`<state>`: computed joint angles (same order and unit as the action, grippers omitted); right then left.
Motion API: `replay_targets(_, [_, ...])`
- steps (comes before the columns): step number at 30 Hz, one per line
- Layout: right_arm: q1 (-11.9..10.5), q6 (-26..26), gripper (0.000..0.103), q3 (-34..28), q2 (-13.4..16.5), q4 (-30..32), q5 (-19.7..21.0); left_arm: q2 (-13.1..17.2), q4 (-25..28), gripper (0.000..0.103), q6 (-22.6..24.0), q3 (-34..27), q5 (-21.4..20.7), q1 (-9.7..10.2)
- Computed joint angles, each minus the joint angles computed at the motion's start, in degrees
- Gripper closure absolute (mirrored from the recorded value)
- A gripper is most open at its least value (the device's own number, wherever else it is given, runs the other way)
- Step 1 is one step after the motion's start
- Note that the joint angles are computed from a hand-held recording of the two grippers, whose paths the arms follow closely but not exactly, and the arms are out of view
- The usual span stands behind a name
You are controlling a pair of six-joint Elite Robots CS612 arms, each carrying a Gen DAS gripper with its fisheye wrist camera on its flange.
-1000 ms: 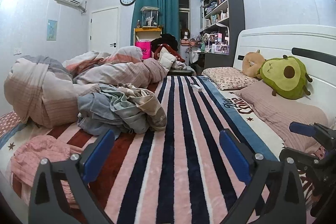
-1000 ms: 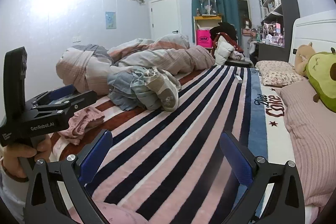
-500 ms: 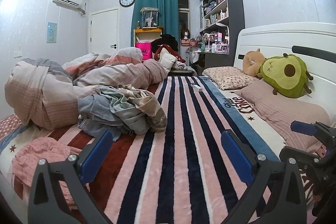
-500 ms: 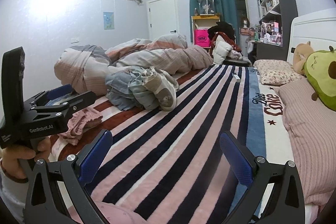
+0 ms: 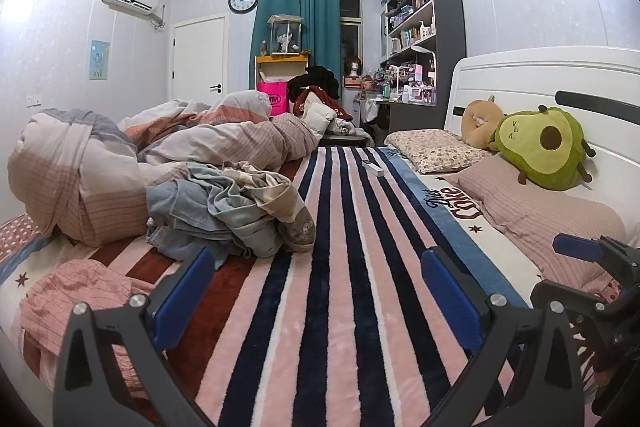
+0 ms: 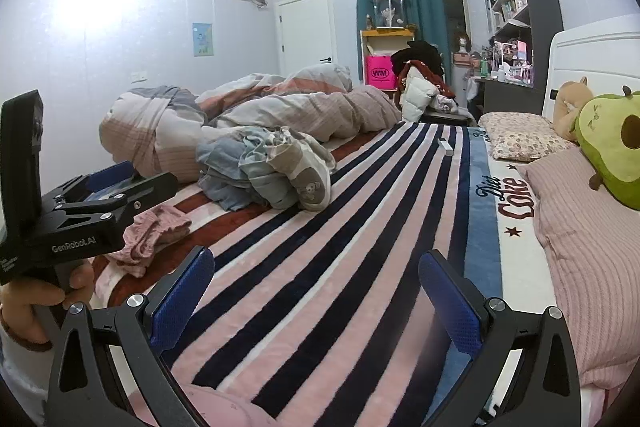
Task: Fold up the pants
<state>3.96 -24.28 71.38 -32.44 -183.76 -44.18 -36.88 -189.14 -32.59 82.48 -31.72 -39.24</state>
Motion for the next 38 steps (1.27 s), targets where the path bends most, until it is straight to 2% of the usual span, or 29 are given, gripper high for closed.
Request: replay_targets(38, [0.04,0.95,0.001,-0.25,0.15,0.30,-0.56,0.31,-0.08,0.001,0.45,-0.59,-0.01,-0.20])
